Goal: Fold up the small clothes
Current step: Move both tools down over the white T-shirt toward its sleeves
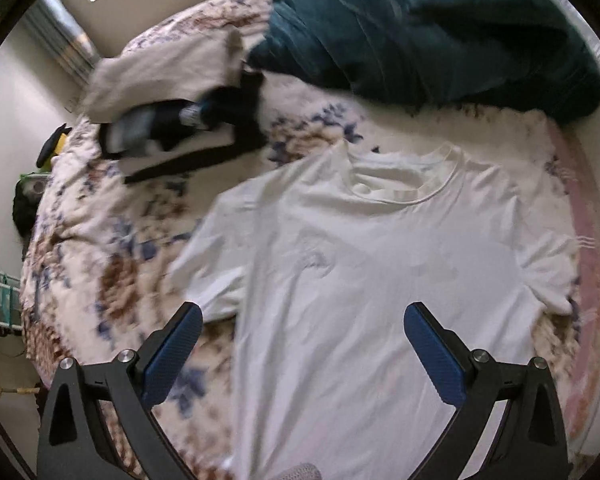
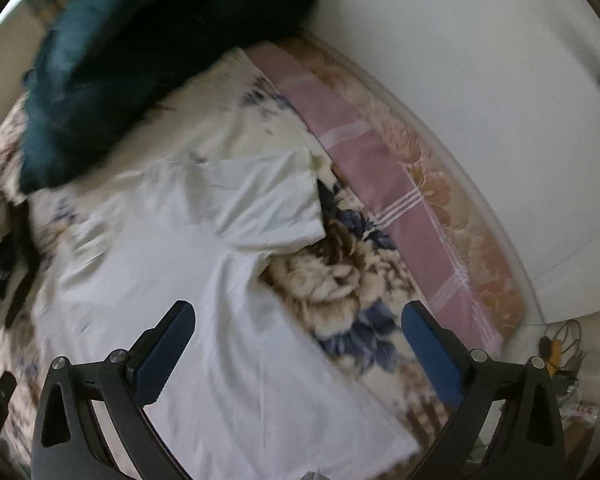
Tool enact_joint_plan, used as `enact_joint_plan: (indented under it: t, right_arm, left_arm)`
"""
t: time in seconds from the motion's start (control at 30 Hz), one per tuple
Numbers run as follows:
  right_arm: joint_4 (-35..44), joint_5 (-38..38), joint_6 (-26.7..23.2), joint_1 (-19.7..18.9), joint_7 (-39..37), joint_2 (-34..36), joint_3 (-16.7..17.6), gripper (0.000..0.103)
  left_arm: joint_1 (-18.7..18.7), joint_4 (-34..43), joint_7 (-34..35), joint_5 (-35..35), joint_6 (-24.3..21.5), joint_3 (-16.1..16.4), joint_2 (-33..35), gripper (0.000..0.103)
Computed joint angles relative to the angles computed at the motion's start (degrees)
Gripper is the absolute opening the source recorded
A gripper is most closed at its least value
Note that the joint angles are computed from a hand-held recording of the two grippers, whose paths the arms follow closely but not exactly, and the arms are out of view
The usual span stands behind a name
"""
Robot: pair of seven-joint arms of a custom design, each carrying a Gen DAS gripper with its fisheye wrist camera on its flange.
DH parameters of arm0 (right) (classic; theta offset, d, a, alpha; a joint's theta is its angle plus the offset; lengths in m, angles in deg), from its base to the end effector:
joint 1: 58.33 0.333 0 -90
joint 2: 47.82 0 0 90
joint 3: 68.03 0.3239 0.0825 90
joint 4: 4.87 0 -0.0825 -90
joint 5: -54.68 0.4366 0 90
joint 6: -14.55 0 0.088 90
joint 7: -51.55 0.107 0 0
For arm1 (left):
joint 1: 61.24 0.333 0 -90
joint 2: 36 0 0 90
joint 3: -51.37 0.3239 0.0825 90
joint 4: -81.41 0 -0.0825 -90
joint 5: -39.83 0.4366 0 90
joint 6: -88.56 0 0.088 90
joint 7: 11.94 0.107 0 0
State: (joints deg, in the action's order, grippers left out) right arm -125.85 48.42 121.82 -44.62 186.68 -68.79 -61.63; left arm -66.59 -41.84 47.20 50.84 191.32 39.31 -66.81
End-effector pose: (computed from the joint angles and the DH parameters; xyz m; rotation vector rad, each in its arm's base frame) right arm 0.4767 0.1720 0.5748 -1.6608 2.5481 -0.2587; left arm 0.4322 -0.1376 0.6250 -2.1938 1.7433 -0.0659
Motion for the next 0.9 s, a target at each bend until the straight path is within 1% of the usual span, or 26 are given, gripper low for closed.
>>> enact_joint_plan:
  t: [0.07, 0.13, 0.17, 0.2, 0.27, 0.4, 0.43, 0.47, 0.5, 0.53, 0.6, 0.63, 0.67, 0.7, 0.73, 0.8, 0.83, 0.9]
  right_arm:
    - [-1.3, -0.2, 3.0, -0.9, -0.1, 3.6, -1.0, 0.103]
    - [-2.9, 0.2, 5.7, -1.6, 0.1, 5.9, -1.9, 0.103]
    - [-3.6, 0.6, 6.5, -1.8, 0.5, 6.6, -2.2, 0.103]
    - [-4.6, 1.6, 8.5, -2.2, 0.9, 7.7, -2.9, 0.103]
    - [-7.7, 5.0, 12.8, -3.0, 3.0, 8.6, -4.1, 0.103]
    - [-14.5, 13.4, 21.7, -4.3, 8.0, 8.4, -5.8, 0.102]
    - [-16.5, 17.0, 25.4, -4.2, 8.3, 8.4, -6.4, 0.098]
    - [-18.1, 20.7, 28.9, -4.0, 8.0, 8.5, -6.8, 0.090]
    - [-19.1, 23.6, 31.4, -3.7, 7.6, 8.8, -7.0, 0.085]
    - [-19.8, 26.3, 34.1, -3.3, 7.6, 9.5, -7.1, 0.078]
    - [-20.7, 29.8, 40.4, -2.5, 7.3, 10.6, -6.5, 0.070]
    - [-20.9, 29.1, 42.9, -2.6, 8.4, 11.1, -5.9, 0.048]
    - [-20.8, 27.1, 44.5, -2.8, 10.1, 11.4, -5.1, 0.025]
    - [-20.0, 23.3, 45.2, -3.3, 12.9, 12.2, -4.2, 0.017]
    - [-19.3, 19.1, 45.0, -3.9, 16.0, 12.4, -3.3, 0.010]
    - [-16.6, 6.3, 44.2, -5.1, 22.9, 13.1, -0.9, 0.009]
    - [-13.7, -0.5, 42.3, -5.0, 23.5, 14.3, 0.0, 0.008]
    - [-8.3, -12.5, 38.4, -3.3, 22.2, 16.6, 1.6, 0.007]
  left_arm:
    - [0.3, -1.1, -1.1, 0.6, 3.1, -0.4, 2.8, 0.103]
    - [0.2, -2.2, -2.0, 0.1, 6.0, -0.1, 5.2, 0.103]
    - [0.2, -2.1, -2.5, 0.2, 6.7, -0.3, 6.4, 0.103]
    - [0.1, -2.5, -2.9, 0.4, 7.8, -0.3, 7.6, 0.103]
    - [-0.2, -2.9, -3.4, 0.0, 9.9, -0.1, 9.7, 0.103]
    - [-0.6, -4.2, -4.3, -0.7, 11.9, 0.3, 11.8, 0.103]
    - [-0.7, -4.7, -4.5, -1.2, 12.0, 0.5, 11.7, 0.103]
    - [-0.7, -4.8, -4.7, -1.5, 12.3, 0.6, 12.0, 0.103]
    - [-0.8, -5.3, -4.9, -2.0, 12.4, 0.8, 11.9, 0.103]
    - [-0.8, -5.6, -5.0, -2.4, 12.3, 1.0, 11.6, 0.103]
    - [-0.7, -6.7, -5.1, -3.4, 12.1, 1.4, 10.7, 0.103]
    - [-0.6, -7.2, -5.1, -3.6, 12.0, 1.6, 10.1, 0.103]
    - [-0.4, -7.7, -5.2, -3.7, 11.8, 1.7, 9.6, 0.103]
    - [-0.3, -8.2, -5.2, -4.2, 11.6, 1.9, 8.9, 0.103]
    - [-0.1, -8.8, -5.3, -4.5, 11.6, 2.1, 8.1, 0.103]
    - [0.5, -10.3, -5.4, -4.3, 11.4, 2.3, 6.0, 0.103]
    - [0.7, -11.2, -5.5, -4.1, 11.4, 2.4, 4.9, 0.103]
    - [1.5, -13.3, -5.9, -3.5, 11.1, 2.5, 2.0, 0.103]
